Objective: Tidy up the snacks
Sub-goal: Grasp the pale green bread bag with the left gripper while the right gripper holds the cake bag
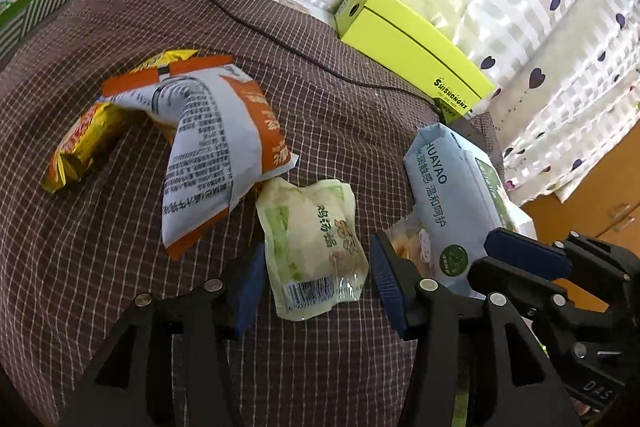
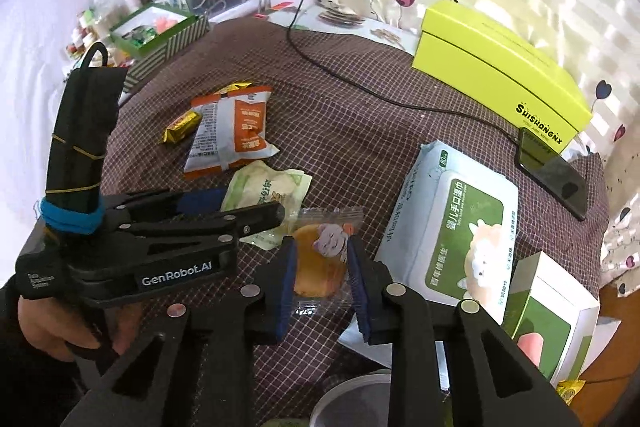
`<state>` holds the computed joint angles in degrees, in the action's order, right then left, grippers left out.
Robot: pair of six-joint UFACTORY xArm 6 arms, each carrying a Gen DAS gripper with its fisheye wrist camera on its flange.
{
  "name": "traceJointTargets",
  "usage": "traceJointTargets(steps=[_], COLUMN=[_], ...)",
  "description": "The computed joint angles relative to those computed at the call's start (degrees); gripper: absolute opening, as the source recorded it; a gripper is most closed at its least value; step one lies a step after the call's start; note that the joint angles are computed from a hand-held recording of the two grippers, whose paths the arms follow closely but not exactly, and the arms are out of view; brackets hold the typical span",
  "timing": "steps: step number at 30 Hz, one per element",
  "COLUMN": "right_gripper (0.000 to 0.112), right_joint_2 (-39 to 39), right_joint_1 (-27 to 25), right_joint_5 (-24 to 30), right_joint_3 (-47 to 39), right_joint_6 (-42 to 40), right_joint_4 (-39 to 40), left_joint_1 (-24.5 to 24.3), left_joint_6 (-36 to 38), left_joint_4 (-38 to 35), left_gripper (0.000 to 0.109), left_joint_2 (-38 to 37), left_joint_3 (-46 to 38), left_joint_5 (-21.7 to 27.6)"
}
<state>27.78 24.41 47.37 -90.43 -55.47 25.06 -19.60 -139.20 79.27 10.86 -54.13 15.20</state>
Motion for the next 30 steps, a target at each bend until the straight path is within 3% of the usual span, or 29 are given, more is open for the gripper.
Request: traceJointTargets(steps=[3, 6, 9, 13, 20, 24, 28, 30], right_gripper=[0.023, 0.026, 0.036, 0.040, 0.046, 0.047, 0.048, 0.048], right_joint_2=[0.10, 0.60, 1.47, 2.46, 4.75, 6.16, 7.21, 7.55], right_joint_1=[-0.07, -0.07, 0.05, 0.50, 2.13, 2.87, 3.71, 4.18], right_joint_5=[0.50, 1.49, 2.09, 3.47, 3.64, 3.31, 1.70, 1.05], right_joint_3=[-0.08, -0.60, -1.34, -2.02, -3.63, -4.76, -5.29, -5.47], right_joint_6=[-0.11, 0.07, 0.87, 1.41, 6.92, 9.88, 12.27, 13.54], right_joint_4=[-0.56, -0.94, -1.53, -2.73, -8.52, -11.39, -13.84, -15.37], left_joint_1=[-1.04, -0.01, 0.94, 0.53, -0.69, -1.67, -1.74, -1.24], left_joint_6=[4.45, -2.36, -11.97, -19.51, -27.05, -29.63, -30.55, -35.63], left_joint_4=[-3.44, 3.10, 12.36, 19.81, 25.09, 26.81, 26.82, 31.13], left_gripper=[0.043, 0.035, 0.026, 0.016, 0.014, 0.003, 0.003, 0.003], left_joint_2=[-0.09, -0.91, -1.82, -3.34, -7.30, -11.35, -13.11, -12.79], left_joint_3=[0.14, 1.23, 2.02, 3.19, 7.53, 11.23, 13.37, 13.29], left_joint_5=[2.39, 0.12, -2.05, -2.09, -0.66, 1.24, 1.68, 0.53])
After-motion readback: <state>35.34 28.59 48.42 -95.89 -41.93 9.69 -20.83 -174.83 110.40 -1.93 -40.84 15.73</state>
